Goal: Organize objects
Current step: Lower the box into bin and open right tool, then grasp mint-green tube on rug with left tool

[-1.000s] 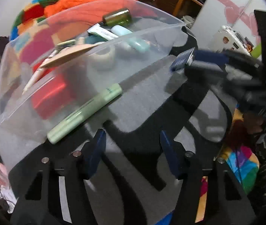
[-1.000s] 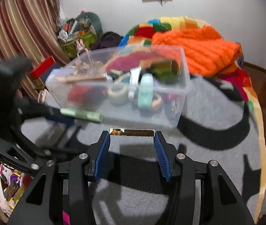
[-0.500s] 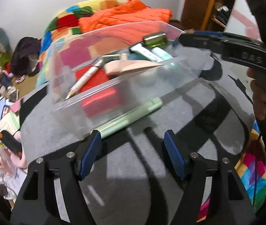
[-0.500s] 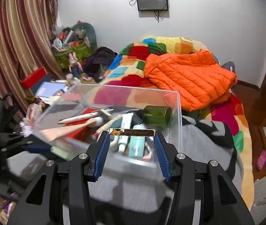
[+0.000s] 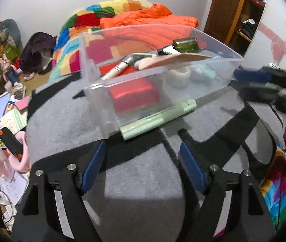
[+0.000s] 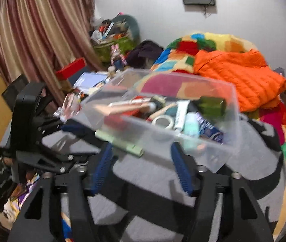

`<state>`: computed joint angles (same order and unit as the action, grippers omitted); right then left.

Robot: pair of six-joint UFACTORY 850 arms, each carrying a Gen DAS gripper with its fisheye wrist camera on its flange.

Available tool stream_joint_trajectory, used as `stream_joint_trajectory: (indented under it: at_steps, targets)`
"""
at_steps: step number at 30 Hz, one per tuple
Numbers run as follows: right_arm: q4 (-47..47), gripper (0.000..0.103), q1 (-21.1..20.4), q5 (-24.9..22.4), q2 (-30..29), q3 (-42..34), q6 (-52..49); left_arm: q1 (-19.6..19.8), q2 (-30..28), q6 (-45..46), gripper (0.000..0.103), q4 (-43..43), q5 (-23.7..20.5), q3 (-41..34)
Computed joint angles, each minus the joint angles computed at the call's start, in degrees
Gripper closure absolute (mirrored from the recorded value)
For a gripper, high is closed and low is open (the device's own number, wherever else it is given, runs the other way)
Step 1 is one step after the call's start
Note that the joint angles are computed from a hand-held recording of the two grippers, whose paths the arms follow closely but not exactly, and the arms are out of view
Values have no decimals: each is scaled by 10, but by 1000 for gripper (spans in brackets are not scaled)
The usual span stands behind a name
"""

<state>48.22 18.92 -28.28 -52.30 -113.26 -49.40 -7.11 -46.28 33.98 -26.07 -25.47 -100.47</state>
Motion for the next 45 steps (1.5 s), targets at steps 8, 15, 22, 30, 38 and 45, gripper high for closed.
stream_joint_trajectory:
  at_steps: [8,15,22,30,38,45]
  targets:
    - [-168,81,15,-104,-121,-179,189,-7,-17,1,33,13,-7,-20]
    - [-176,81,18,-118,-145,-217,208,-15,-14,16,34,11,-1,-13]
    - [-115,79,8,-90,-75,-105,134,-11,25,132,34,-112,-32,43]
    - [-107,71,4,-19,19,49,51,-15,46,159,34,-114,-9,68]
    - [-92,68,-14,-33,8,41,88,-33,-47,114,34,-13,-92,-74]
    - [-80,68,-18,-26,12,54,96,-41,-23,142,77,-43,-42,-32]
